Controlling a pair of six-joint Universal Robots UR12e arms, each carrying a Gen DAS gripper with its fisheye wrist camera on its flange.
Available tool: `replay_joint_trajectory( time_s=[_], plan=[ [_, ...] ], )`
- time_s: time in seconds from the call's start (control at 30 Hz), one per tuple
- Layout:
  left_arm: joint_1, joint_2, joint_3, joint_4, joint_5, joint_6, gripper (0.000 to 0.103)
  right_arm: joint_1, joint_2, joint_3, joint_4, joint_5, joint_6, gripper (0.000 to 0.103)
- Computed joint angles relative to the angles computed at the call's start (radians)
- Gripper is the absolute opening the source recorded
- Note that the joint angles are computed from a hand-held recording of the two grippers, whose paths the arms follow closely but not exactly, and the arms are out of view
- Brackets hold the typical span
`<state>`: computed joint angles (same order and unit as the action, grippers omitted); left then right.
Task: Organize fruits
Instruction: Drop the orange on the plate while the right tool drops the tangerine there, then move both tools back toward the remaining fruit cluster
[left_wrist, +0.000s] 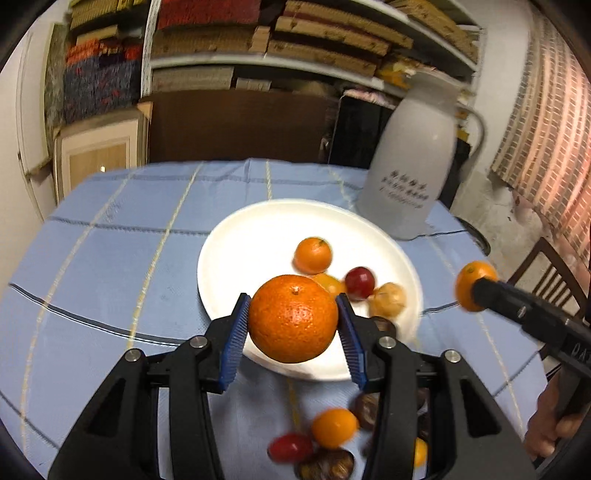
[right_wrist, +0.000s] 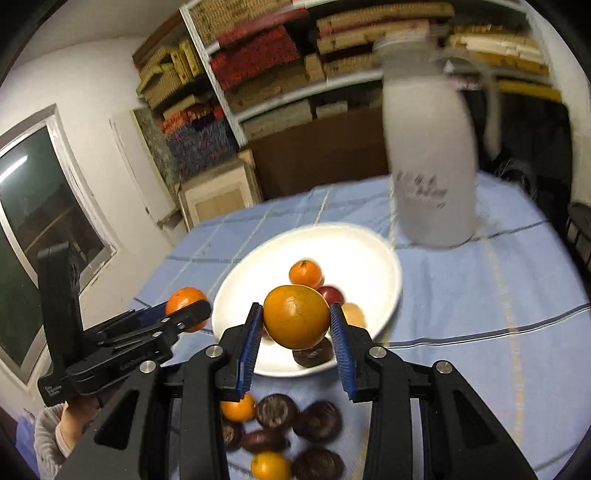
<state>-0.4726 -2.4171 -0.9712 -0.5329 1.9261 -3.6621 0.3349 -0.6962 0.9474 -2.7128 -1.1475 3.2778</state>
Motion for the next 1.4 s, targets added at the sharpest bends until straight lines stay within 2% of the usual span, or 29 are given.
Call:
replay_joint_trajectory(
  time_s=[0.1, 0.2, 0.3, 0.37, 0.4, 0.47, 0.6, 0.7, 0.83, 0.87, 0.9, 1.0, 1.07, 1.13, 1.23, 1.4],
  plan=[
    [0.018, -0.03, 0.034, -0.044, -0.023, -0.015, 0.046, 0.017, 0.061, -0.097, 0.109, 0.003, -0.051, 0.037],
    [0.03, -0.055, 0.064, -0.062, -0.036, -0.01, 0.046, 0.036, 0.095, -0.156, 0.173, -0.026, -0.12, 0.037],
    [0.036, -0.07, 0.081, -0.066, -0.044, -0.006, 0.046, 0.047, 0.105, -0.169, 0.178, -0.057, -0.158, 0.039],
    [0.037, -0.072, 0.081, -0.065, -0.043, -0.006, 0.047, 0.049, 0.11, -0.171, 0.166, -0.072, -0.166, 0.045],
    [0.037, -0.071, 0.079, -0.065, -0.038, -0.006, 0.048, 0.049, 0.109, -0.17, 0.165, -0.074, -0.164, 0.045],
    [0.035, -0.063, 0.066, -0.043, -0.02, -0.011, 0.064, 0.044, 0.103, -0.159, 0.157, -0.064, -0.149, 0.045],
    [0.027, -0.039, 0.034, 0.01, 0.011, -0.017, 0.067, 0.037, 0.071, -0.106, 0.105, -0.051, -0.128, 0.045],
    [0.01, -0.017, 0.002, 0.039, 0.054, -0.005, 0.072, 0.033, 0.03, -0.033, 0.039, -0.049, -0.115, 0.052],
    [-0.035, 0.014, -0.064, 0.078, 0.183, 0.03, 0.077, 0.024, -0.022, 0.068, -0.039, -0.029, -0.084, 0.056],
    [-0.045, 0.023, -0.082, 0.086, 0.202, 0.027, 0.085, 0.022, -0.032, 0.09, -0.055, -0.026, -0.077, 0.056],
    [-0.051, 0.027, -0.093, 0.094, 0.214, 0.025, 0.088, 0.018, -0.046, 0.121, -0.076, -0.021, -0.068, 0.056],
    [-0.078, 0.042, -0.136, 0.116, 0.274, 0.016, 0.089, 0.009, -0.084, 0.209, -0.126, -0.017, -0.046, 0.056],
    [-0.094, 0.051, -0.158, 0.117, 0.3, 0.018, 0.09, 0.006, -0.098, 0.243, -0.14, -0.02, -0.039, 0.057],
    [-0.106, 0.056, -0.174, 0.109, 0.321, 0.012, 0.096, 0.002, -0.12, 0.289, -0.149, -0.021, -0.035, 0.057],
    [-0.119, 0.061, -0.188, 0.093, 0.35, 0.005, 0.096, -0.001, -0.138, 0.328, -0.154, -0.016, -0.037, 0.06],
    [-0.128, 0.074, -0.217, 0.096, 0.355, -0.018, 0.098, 0.009, -0.151, 0.355, -0.146, -0.029, -0.079, 0.062]
  ],
)
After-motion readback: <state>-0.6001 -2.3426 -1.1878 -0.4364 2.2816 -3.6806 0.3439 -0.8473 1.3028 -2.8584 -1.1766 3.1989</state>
